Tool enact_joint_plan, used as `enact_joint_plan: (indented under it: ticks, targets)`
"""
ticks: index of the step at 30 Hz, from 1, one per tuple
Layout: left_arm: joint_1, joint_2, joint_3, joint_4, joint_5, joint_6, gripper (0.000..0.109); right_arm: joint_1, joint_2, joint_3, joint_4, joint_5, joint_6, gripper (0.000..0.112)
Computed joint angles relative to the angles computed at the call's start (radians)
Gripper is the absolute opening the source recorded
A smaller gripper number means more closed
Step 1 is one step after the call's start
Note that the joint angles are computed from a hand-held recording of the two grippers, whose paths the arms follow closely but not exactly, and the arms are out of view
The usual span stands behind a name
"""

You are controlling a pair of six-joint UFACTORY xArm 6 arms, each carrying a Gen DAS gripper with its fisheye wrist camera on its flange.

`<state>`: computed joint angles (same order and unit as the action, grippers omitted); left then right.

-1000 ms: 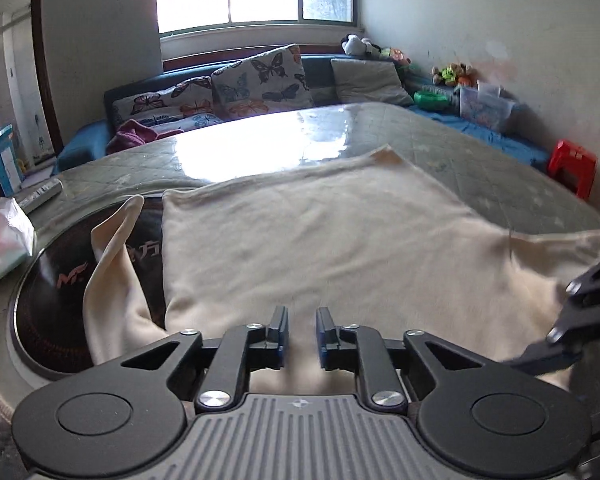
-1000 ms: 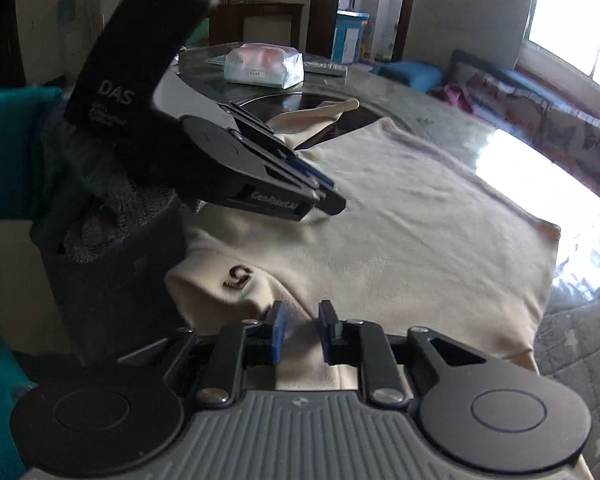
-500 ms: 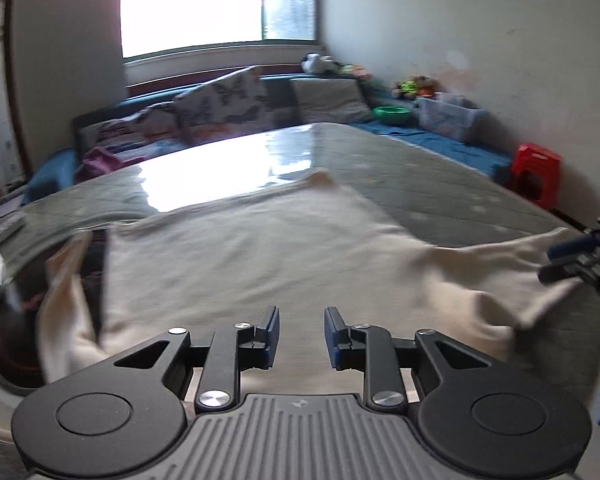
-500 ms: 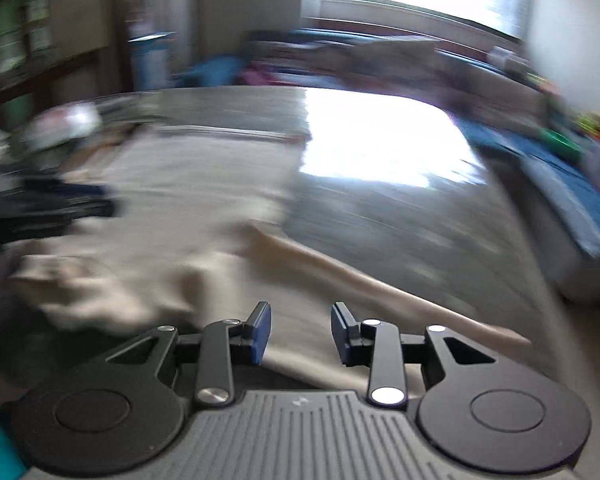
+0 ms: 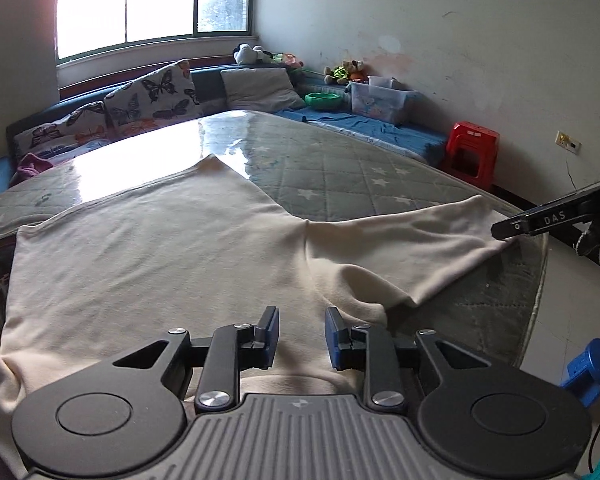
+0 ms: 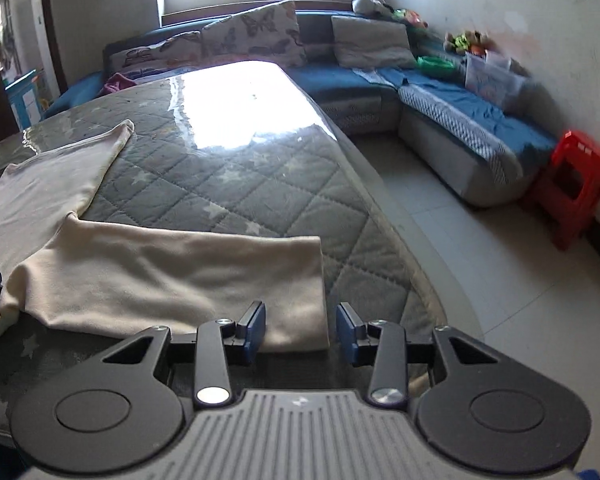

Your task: Fold clothes

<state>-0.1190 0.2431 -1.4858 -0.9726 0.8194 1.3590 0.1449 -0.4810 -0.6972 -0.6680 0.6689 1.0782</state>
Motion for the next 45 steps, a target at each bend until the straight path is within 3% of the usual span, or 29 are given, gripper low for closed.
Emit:
enact_joint_plan:
  ticks: [3, 5, 11, 14, 19, 21, 23, 27, 30, 31, 32, 39, 45]
  targets:
    - [-0.002, 0.001, 0.001, 0.009, 0.003, 0.002, 0.028, -0.006, 0.003, 0.003, 0.024, -0.02, -0.016, 0.03]
    - [-0.002, 0.0, 0.002, 0.012, 0.007, 0.006, 0.029, -0.009, 0.013, -0.01, 0.037, -0.025, -0.057, 0.014]
    - [-0.002, -0.009, 0.014, 0.005, 0.021, 0.056, 0.03, 0.018, 0.076, -0.118, -0.171, 0.069, -0.106, 0.007]
    - [-0.004, -0.012, 0.019, 0.007, 0.019, 0.075, 0.03, 0.026, 0.113, -0.179, -0.261, 0.119, -0.126, 0.005]
    - [-0.003, -0.008, 0.013, 0.011, 0.024, 0.08, 0.031, -0.027, 0.12, -0.159, -0.207, 0.074, -0.115, 0.005]
    - [-0.003, -0.005, 0.008, 0.016, 0.027, 0.074, 0.032, -0.065, 0.093, -0.112, -0.132, 0.007, -0.104, 0.011]
    - [-0.004, -0.004, 0.004, 0.02, 0.027, 0.068, 0.035, -0.085, 0.064, -0.07, -0.085, -0.047, -0.095, 0.03]
    - [-0.008, -0.001, -0.001, 0.02, 0.028, 0.077, 0.035, -0.1, 0.05, -0.038, -0.046, -0.074, -0.106, 0.037]
    - [-0.01, 0.001, -0.003, 0.023, 0.026, 0.074, 0.035, -0.104, 0.067, -0.041, -0.017, -0.089, -0.139, 0.028]
    - [-0.01, 0.001, -0.001, 0.024, 0.025, 0.076, 0.035, -0.1, 0.073, -0.047, -0.026, -0.086, -0.141, 0.013]
    - [-0.011, 0.0, 0.001, 0.025, 0.024, 0.079, 0.035, -0.097, 0.08, -0.054, -0.034, -0.083, -0.143, 0.006]
    - [-0.007, 0.002, -0.002, 0.021, 0.038, 0.118, 0.035, -0.047, 0.151, -0.155, -0.307, 0.04, -0.08, 0.003]
    - [-0.005, 0.01, -0.014, 0.024, 0.048, 0.126, 0.035, -0.071, 0.179, -0.139, -0.296, 0.046, -0.049, 0.003]
